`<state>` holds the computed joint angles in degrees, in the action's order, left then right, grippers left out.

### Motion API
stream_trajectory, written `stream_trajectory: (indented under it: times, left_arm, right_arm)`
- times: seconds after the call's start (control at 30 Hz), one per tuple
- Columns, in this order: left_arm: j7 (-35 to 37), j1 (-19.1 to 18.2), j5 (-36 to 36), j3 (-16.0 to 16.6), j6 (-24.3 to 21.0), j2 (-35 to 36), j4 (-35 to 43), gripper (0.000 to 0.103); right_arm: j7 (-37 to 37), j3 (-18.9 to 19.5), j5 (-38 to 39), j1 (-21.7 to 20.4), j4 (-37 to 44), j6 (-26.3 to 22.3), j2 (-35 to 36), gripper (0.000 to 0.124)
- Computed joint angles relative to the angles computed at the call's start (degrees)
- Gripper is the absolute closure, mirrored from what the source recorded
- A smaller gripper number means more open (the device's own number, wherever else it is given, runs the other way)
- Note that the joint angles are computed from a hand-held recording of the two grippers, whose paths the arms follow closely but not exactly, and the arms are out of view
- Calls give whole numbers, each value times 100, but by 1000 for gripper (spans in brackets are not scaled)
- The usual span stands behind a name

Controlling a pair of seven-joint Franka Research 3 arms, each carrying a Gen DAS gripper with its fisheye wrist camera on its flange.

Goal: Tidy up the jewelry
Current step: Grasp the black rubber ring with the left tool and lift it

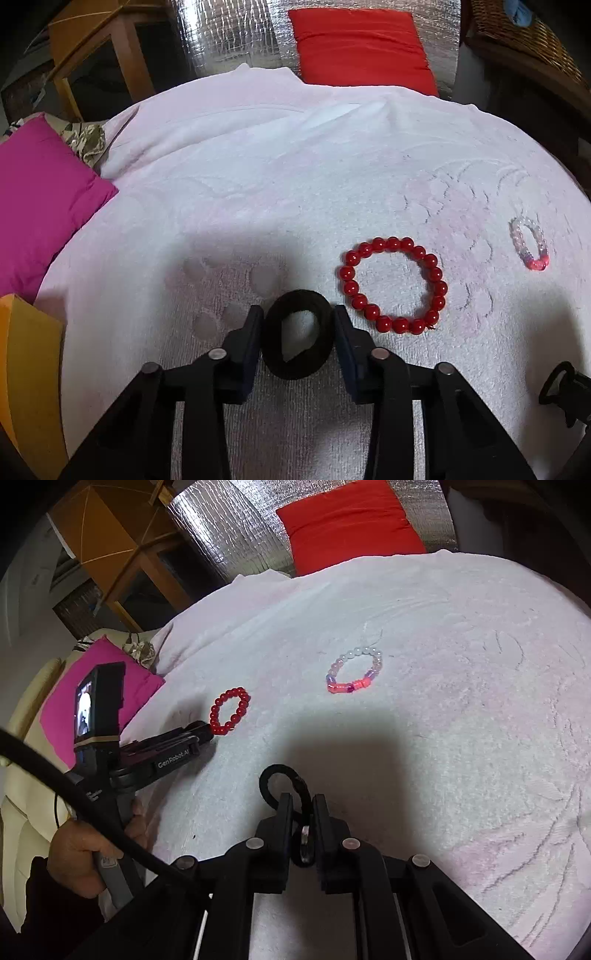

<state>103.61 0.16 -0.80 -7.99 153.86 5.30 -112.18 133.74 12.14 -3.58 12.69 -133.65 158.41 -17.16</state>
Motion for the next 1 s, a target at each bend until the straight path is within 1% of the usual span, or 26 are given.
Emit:
stream_trajectory:
  times: [0.07, 0.13, 0.2, 0.37, 0.63, 0.77, 1.0]
  left_arm:
    - [67, 6, -44, -9, 22, -27, -31, 76]
    - [58, -3, 37, 5, 76, -57, -76, 80]
    - [47, -9, 84, 15, 135, -112, -141, 87]
    - [-68, -47, 386, 63, 455, -369, -405, 88]
    - [212, -162, 321, 170, 940, -920, -924, 88]
    - [534, -278, 13, 300, 1014, -1140, -1077, 88]
    - [848, -386, -257, 454, 1088, -1285, -1186, 88]
  right_arm:
    - [114, 70, -112, -57, 74, -19, 67, 112]
    - [203, 83, -181, -69, 131, -38, 120, 112]
    - [325, 103, -282, -89, 193, -76, 171, 112]
    - [670, 134, -585, -132, 315, -98, 254, 112]
    - [1120, 181, -982, -153, 398, -48, 236, 112]
    - [1303, 234, -1143, -162, 438, -3, 224, 112]
    - [1452, 282, -1329, -120, 542, -7, 249, 112]
